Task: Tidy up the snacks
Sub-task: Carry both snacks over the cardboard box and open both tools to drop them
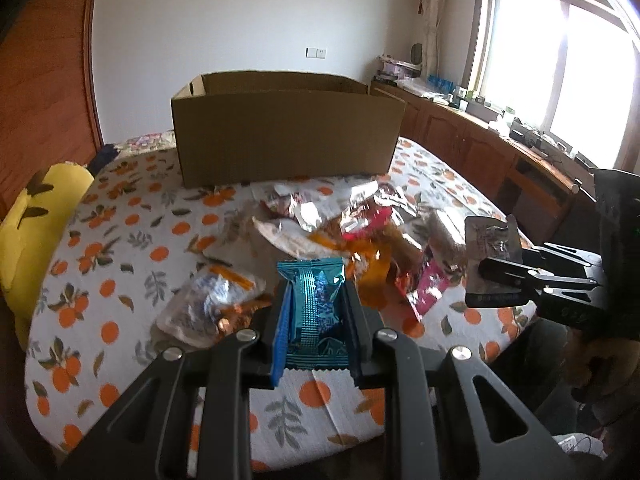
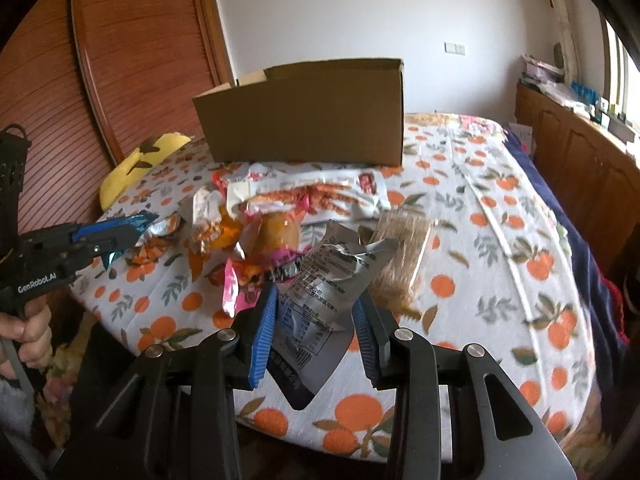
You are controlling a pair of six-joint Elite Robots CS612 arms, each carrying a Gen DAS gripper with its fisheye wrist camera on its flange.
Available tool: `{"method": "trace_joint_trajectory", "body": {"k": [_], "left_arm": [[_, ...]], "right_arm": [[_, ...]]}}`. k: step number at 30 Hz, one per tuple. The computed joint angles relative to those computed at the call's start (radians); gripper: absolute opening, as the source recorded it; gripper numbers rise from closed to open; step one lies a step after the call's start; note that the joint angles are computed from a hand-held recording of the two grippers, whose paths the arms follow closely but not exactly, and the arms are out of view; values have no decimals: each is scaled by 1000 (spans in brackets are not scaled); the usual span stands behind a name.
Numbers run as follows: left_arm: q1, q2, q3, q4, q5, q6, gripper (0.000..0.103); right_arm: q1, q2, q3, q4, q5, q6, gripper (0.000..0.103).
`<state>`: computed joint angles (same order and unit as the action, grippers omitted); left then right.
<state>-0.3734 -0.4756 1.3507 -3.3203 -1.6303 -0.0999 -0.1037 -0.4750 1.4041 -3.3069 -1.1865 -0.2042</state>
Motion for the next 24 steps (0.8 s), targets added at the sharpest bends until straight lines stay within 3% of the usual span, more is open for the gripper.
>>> {"method": "trace_joint_trajectory", "body": {"k": [10, 24], "left_arm": [[17, 31, -123, 53, 10, 29, 22], [40, 123, -389, 161, 26, 94, 22]], "right_arm": [[-5, 6, -92, 30, 17, -41, 37], [9, 88, -361, 118, 30, -61, 37]]}}
